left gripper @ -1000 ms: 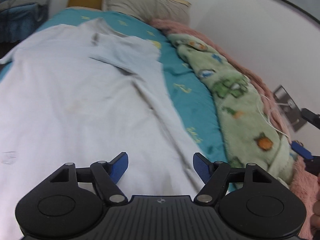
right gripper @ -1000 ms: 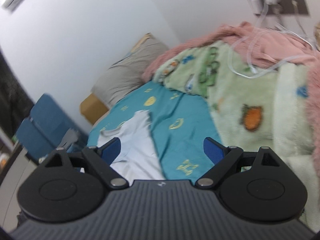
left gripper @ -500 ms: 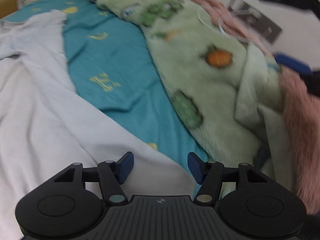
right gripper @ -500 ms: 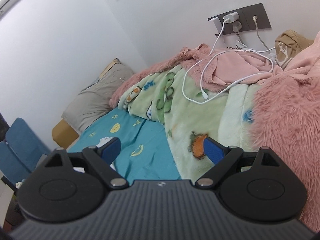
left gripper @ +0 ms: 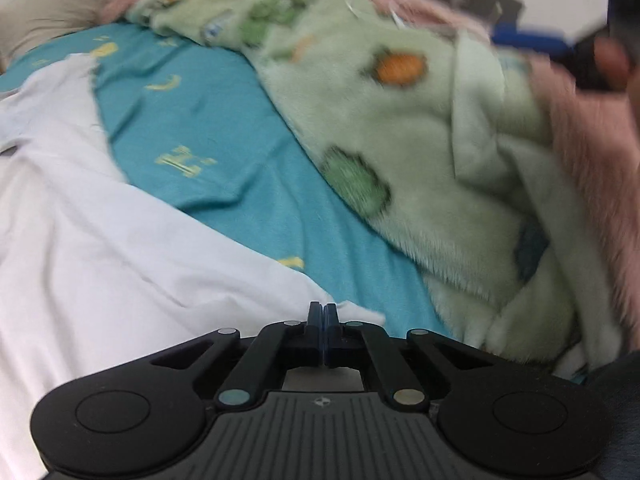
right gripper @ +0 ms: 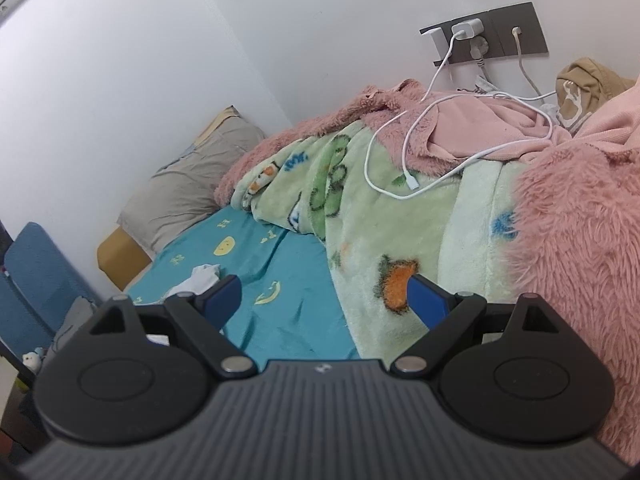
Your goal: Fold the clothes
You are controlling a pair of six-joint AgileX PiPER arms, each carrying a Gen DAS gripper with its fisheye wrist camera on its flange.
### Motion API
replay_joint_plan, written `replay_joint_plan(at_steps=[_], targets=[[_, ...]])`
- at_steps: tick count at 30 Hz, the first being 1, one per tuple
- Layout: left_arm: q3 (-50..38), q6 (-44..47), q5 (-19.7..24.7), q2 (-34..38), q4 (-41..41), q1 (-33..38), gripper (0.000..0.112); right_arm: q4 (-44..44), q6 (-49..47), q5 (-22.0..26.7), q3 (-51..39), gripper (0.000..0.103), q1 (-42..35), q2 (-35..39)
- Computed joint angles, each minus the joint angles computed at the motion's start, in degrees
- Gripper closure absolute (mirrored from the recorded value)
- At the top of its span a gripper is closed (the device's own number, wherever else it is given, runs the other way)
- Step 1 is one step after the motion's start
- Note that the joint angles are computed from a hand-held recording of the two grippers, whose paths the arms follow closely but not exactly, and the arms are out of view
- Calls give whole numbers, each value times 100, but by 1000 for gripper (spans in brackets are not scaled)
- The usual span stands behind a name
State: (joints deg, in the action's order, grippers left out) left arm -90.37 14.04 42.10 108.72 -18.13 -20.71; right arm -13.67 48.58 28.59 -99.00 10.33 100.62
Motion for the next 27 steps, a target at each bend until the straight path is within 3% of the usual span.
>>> replay_joint_plan(at_steps=[4, 9, 13, 18, 21, 23, 25, 27], targets=[[685, 269, -145, -835, -772, 581, 112, 430, -351, -557, 318, 12, -34, -188], [1474, 881, 386, -1905, -2287, 1893, 112, 744, -886, -890, 437, 12, 95, -315], [1961, 803, 1078, -2301, -2676, 2980, 112, 1586, -1990, -350, -57, 12, 208, -85], [1945, 104, 1575, -2053, -1933, 3353, 112, 1073, -1918, 952, -1109, 12, 626, 432], [1700, 7, 1901, -1827, -2216, 3677, 97, 1156, -2002, 1279, -1342, 12, 801, 530], [1393, -126, 2001, -1597, -2443, 3845, 69, 1110, -1948, 1292, -1345, 12, 934, 512], [814, -376, 2068, -1197, -2509, 3877, 58, 1018, -1928, 1344, -1494, 12, 1060, 618], [31, -583, 2016, -631, -2419, 3829, 55, 988, -1913, 1470, -1800, 12, 1146, 858]])
